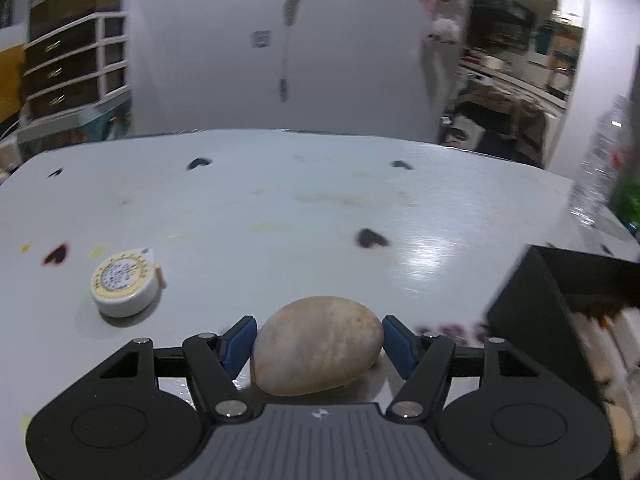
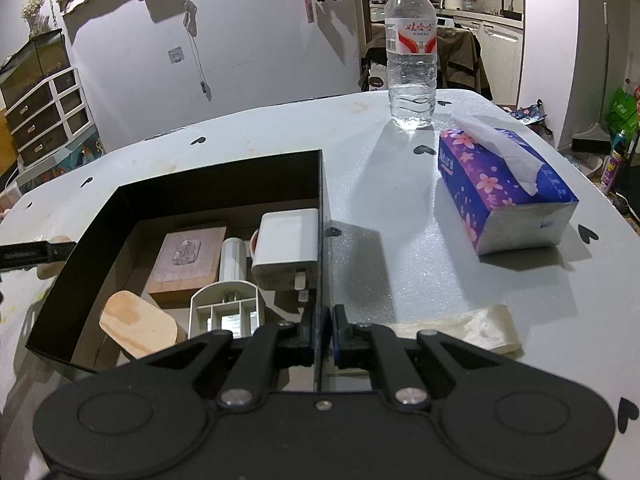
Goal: Organize rigid objects
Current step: 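Carry the beige stone with the left tool into the box and release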
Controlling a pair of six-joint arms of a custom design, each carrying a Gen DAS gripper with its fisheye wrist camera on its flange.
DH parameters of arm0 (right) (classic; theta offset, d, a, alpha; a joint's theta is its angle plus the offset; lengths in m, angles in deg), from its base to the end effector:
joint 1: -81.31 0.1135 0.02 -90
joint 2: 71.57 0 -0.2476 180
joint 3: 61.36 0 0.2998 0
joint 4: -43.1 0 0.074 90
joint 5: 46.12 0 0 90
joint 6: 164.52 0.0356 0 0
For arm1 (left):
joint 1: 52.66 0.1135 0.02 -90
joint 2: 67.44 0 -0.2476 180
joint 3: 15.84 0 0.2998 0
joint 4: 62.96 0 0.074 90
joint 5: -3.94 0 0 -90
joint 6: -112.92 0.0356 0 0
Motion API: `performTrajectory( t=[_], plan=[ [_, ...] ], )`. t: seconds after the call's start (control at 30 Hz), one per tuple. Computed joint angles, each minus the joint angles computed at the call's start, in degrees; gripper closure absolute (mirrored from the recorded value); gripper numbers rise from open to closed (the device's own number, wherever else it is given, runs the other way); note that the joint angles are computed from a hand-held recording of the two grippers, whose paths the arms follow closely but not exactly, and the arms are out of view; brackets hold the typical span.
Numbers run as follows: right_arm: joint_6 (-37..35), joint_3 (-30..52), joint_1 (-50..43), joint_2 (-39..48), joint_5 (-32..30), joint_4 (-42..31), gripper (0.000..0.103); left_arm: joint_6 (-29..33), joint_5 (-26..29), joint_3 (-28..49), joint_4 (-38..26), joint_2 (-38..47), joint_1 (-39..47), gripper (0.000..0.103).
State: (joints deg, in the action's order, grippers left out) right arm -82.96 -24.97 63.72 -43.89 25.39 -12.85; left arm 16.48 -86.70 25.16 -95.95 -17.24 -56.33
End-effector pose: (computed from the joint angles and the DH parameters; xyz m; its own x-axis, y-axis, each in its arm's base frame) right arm 0.1657 -0.0407 0.1948 -0.7042 0.0772 -0.7058 -0.0222 0.9912 0.1307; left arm 0.2382 -0.0149 0.1822 -0.6722 -0.0693 -0.7371 -0.0198 0.9969 -0.0756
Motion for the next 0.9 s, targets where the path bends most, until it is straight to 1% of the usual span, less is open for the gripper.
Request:
performTrajectory(
  t=[0.13, 0.2, 0.33, 0.4, 0.5, 0.63, 0.7, 0.9],
  plan=[
    [0.04, 0.06, -0.15, 0.13, -0.06, 0.11, 0.096, 4.57, 4.09, 0.34, -3.73, -5.97, -1.03, 0.035],
    [0.00, 0.05, -0.20, 0.15, -0.07, 0.19, 0.096, 7.86, 6.36, 1.38, -5.39, -8.65, -1.68, 0.035],
    [-0.04, 0.04, -0.16, 0.12, -0.03, 0.20, 0.096, 15.81, 11.43, 5.34, -8.12, -9.63, -3.46, 0.035],
    [-0.05, 0.04, -0.12, 0.10, 0.04, 0.20, 0.096, 20.35, 13.07, 7.66, -9.27, -7.99, -5.24, 0.035],
    [-0.13, 0.08, -0.05, 0.09, 0.29, 0.15, 0.097, 26.81, 13.63, 11.11, -11.12, -3.93, -8.54, 0.035],
    [-0.08, 0.21, 0.25, 0.18, 0.75, 0.12, 0.097, 32.77, 13.67, 14.63, -12.92, 1.99, -12.28, 0.035],
    [0.05, 0.25, 0.48, 0.15, 0.97, 0.08, 0.097, 35.72, 13.02, 16.44, -13.71, 5.26, -13.74, 0.035],
    [0.10, 0.22, 0.27, 0.26, 0.65, 0.15, 0.097, 45.42, 8.78, 21.93, -17.08, 15.07, -17.62, 0.035]
  ],
)
